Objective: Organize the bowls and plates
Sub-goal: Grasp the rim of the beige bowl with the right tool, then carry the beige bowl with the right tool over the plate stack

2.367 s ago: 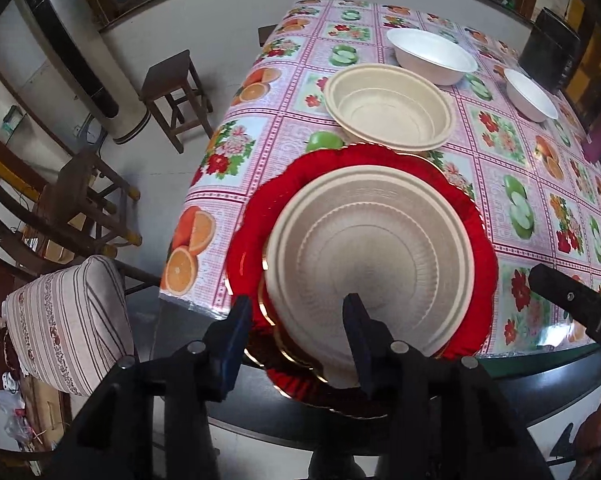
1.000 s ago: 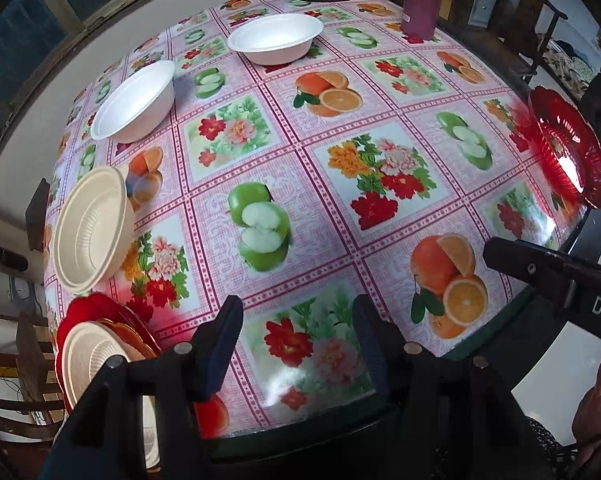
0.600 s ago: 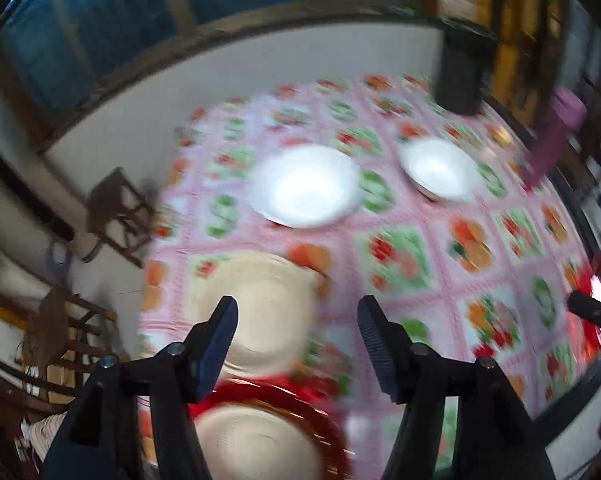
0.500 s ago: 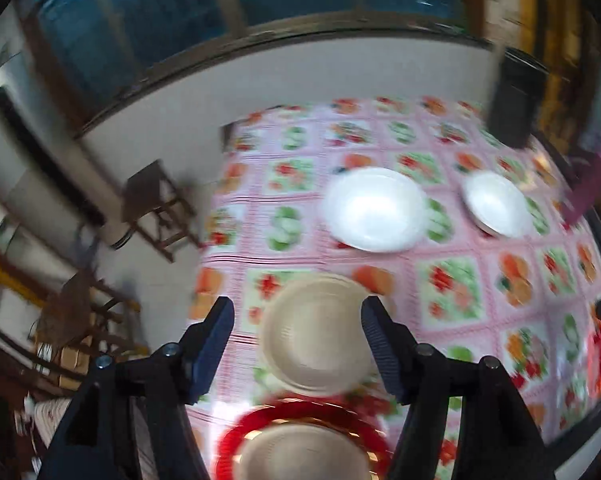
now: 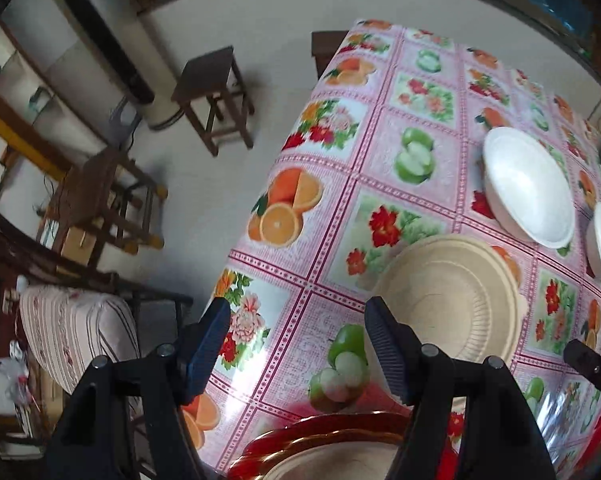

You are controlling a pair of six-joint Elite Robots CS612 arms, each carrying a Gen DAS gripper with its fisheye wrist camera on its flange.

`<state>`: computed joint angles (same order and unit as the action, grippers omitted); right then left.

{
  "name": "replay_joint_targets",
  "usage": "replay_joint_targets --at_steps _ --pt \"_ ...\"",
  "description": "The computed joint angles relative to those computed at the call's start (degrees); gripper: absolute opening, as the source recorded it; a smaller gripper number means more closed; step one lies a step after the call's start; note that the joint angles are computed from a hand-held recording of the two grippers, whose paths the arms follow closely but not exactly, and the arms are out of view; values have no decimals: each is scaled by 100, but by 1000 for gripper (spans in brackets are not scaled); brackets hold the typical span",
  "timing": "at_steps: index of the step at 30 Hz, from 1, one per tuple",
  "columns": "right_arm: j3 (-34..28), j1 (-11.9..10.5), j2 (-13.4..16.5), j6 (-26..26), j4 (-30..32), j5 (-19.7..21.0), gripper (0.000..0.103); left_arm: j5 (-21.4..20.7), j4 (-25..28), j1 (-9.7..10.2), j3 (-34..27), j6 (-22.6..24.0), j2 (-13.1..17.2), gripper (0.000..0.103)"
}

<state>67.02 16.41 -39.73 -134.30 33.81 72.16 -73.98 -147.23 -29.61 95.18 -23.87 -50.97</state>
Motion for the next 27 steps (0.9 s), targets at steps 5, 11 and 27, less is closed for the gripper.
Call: replay_joint_targets --at_steps 5,11,27 --pt "-655 -10 520 21 358 -436 43 -103 350 47 -231 -100 224 72" --pt "-1148 21 874 -58 724 -551 43 -185 487 32 -302 14 356 73" --pt "-1361 79 1059 -149 1033 96 11 -611 115 17 -185 160 390 73"
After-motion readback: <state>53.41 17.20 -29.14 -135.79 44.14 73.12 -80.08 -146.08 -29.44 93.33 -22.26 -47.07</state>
